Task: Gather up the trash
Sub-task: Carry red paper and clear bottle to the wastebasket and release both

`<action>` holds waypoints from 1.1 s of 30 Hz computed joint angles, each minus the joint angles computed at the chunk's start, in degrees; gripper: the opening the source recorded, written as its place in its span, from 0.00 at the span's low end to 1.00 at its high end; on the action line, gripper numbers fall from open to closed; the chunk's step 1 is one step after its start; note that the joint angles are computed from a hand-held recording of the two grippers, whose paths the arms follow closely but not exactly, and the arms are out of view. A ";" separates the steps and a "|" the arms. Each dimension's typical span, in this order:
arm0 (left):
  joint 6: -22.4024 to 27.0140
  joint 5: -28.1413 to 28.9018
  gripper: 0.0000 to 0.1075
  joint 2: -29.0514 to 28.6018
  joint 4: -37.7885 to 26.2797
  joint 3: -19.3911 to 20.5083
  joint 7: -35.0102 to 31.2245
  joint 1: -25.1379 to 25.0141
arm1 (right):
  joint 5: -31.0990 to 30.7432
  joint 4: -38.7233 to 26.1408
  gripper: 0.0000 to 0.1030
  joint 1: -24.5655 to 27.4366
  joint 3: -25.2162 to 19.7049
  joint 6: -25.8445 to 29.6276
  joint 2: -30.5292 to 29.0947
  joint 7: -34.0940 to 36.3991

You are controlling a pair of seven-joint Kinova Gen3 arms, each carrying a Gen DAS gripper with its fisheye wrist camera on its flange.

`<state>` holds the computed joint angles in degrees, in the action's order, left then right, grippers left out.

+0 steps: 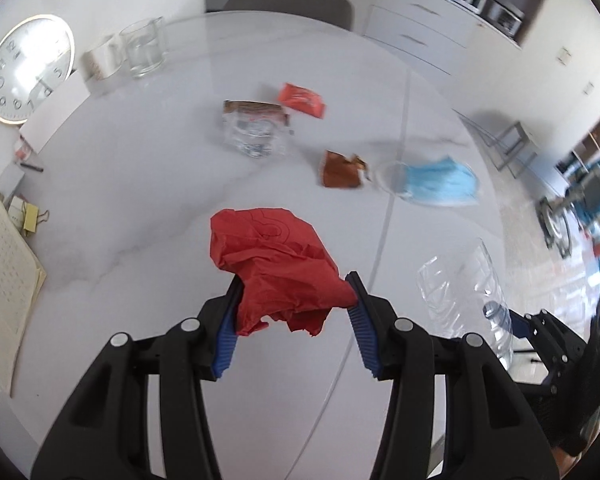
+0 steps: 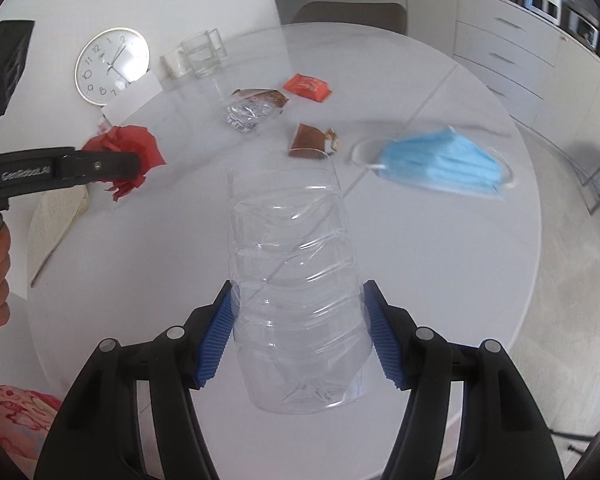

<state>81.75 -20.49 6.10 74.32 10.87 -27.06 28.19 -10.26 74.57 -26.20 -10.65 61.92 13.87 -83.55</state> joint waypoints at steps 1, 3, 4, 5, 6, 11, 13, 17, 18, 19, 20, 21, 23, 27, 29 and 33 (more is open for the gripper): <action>0.42 -0.50 0.45 0.03 -0.36 0.68 0.00 0.88 | 0.18 1.56 0.62 0.08 0.26 -0.23 -1.37 -0.82; 0.80 -0.95 0.45 0.00 -0.75 1.72 -0.08 2.50 | 0.53 4.37 0.62 0.39 0.59 -0.71 -3.87 -2.30; 1.09 -1.00 0.45 0.07 -1.21 2.09 -0.24 3.17 | 0.06 5.95 0.62 0.93 0.71 -1.00 -5.23 -2.70; 1.31 -1.02 0.45 0.01 -1.43 2.43 -0.28 3.89 | -0.24 7.08 0.62 1.30 0.79 -1.25 -6.11 -3.17; 1.29 -0.97 0.45 0.12 -1.53 2.69 -0.30 4.49 | -0.29 7.82 0.62 1.57 0.85 -1.30 -6.68 -3.61; 1.16 -0.71 0.45 1.38 -2.57 3.28 -0.51 7.12 | -0.07 11.87 0.62 2.80 1.16 -1.63 -10.12 -5.93; 1.38 -0.91 0.45 2.22 -3.52 3.34 -1.03 8.25 | -0.15 12.80 0.62 3.21 1.19 -1.89 -10.97 -6.23; 1.90 -1.10 0.45 4.36 -6.10 3.25 -2.37 10.67 | -1.99 15.75 0.62 4.86 1.96 -3.07 -13.59 -5.72; 2.02 -1.24 0.45 5.15 -7.02 3.15 -2.61 11.44 | -2.56 16.48 0.62 5.41 2.30 -3.16 -14.11 -5.58; 1.97 -1.15 0.45 5.70 -7.70 2.91 -2.95 12.01 | -2.93 17.35 0.62 6.02 2.68 -3.29 -14.80 -5.42; 2.02 -1.06 0.45 6.40 -8.61 2.75 -3.27 12.69 | -3.34 18.17 0.62 6.62 3.06 -3.30 -15.52 -4.99; 2.01 -0.94 0.45 7.11 -9.52 2.53 -3.62 13.31 | -3.61 19.07 0.62 7.35 3.58 -3.29 -16.26 -4.67; 1.76 -0.56 0.45 8.70 -11.43 2.02 -4.20 14.58 | -4.14 20.72 0.62 8.97 4.80 -3.18 -17.78 -3.94; 1.72 0.40 0.45 12.45 -15.95 0.90 -5.88 17.15 | -4.58 23.25 0.62 12.63 7.47 -2.93 -19.87 -2.50; 1.03 1.43 0.45 13.94 -17.50 0.26 -6.80 18.04 | -3.48 24.17 0.62 14.33 8.35 -2.83 -20.25 -2.21; -0.60 4.24 0.45 17.84 -21.41 -0.52 -9.51 19.36 | -3.66 25.12 0.62 16.81 9.91 -2.89 -19.05 0.34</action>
<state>81.14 -16.25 23.94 52.91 10.35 -36.57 47.55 -13.92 99.68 -9.39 -0.74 59.03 -5.18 -83.21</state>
